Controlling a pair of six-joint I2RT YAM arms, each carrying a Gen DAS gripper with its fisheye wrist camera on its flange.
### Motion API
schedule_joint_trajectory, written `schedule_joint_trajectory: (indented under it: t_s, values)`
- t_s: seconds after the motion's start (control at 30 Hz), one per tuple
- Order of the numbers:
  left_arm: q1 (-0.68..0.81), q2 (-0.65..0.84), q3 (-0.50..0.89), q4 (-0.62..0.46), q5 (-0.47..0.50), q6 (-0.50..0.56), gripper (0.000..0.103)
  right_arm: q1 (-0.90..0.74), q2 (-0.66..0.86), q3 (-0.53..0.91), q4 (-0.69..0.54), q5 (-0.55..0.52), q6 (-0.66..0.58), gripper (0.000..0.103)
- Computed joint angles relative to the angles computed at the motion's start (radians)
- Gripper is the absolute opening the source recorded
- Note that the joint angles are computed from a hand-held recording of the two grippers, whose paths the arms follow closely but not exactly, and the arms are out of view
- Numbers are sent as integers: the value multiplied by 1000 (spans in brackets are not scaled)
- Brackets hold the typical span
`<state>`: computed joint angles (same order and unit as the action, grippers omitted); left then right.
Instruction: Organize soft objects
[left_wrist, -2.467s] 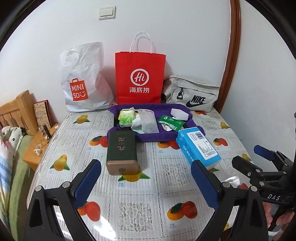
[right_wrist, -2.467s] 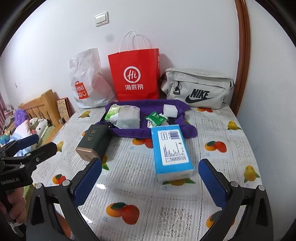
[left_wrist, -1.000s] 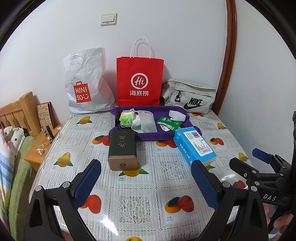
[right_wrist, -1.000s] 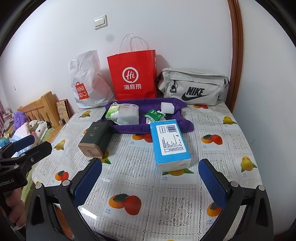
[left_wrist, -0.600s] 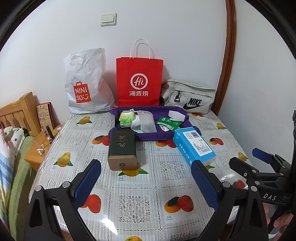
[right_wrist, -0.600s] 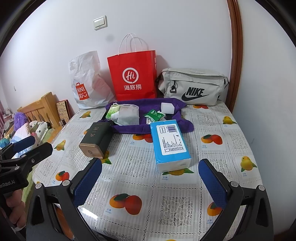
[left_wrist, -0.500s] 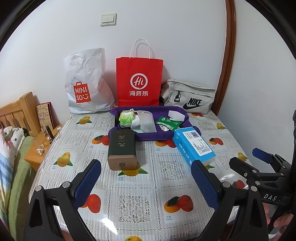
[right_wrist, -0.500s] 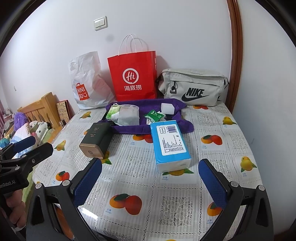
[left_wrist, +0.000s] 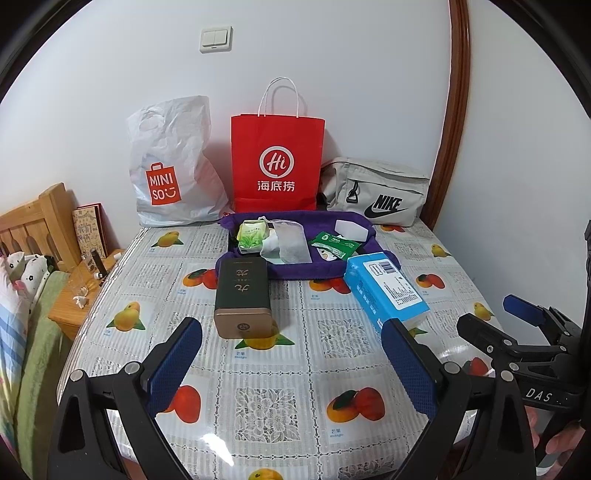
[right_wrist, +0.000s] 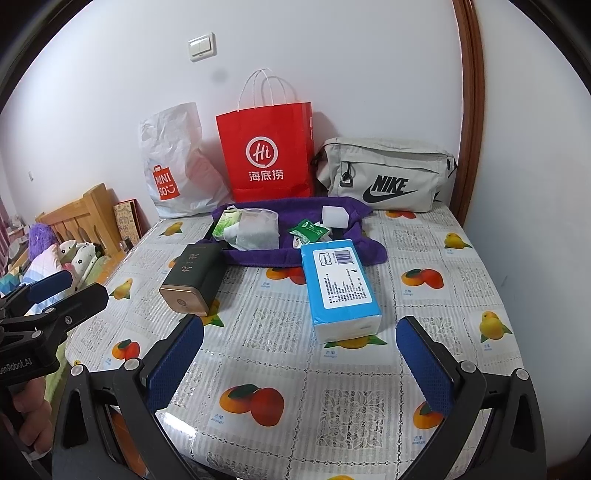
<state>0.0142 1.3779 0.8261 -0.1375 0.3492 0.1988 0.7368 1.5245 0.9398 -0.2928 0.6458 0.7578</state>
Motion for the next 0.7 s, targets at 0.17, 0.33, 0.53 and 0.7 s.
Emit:
schedule_joint_trajectory:
  t_s: [0.17, 0.33, 0.53, 0.7]
  values:
    - [-2, -3, -5, 2, -1, -1, 98, 0, 1, 2, -2, 0, 3, 103]
    - [2, -4, -7, 2, 4, 3, 98, 2, 0, 1, -3, 2, 2, 103]
    - [-1, -6, -10, 6, -2, -4, 98, 5, -1, 4, -5, 6, 4, 103]
    - [9, -11, -15, 6, 2, -1, 98, 7, 0, 5, -6, 9, 5, 103]
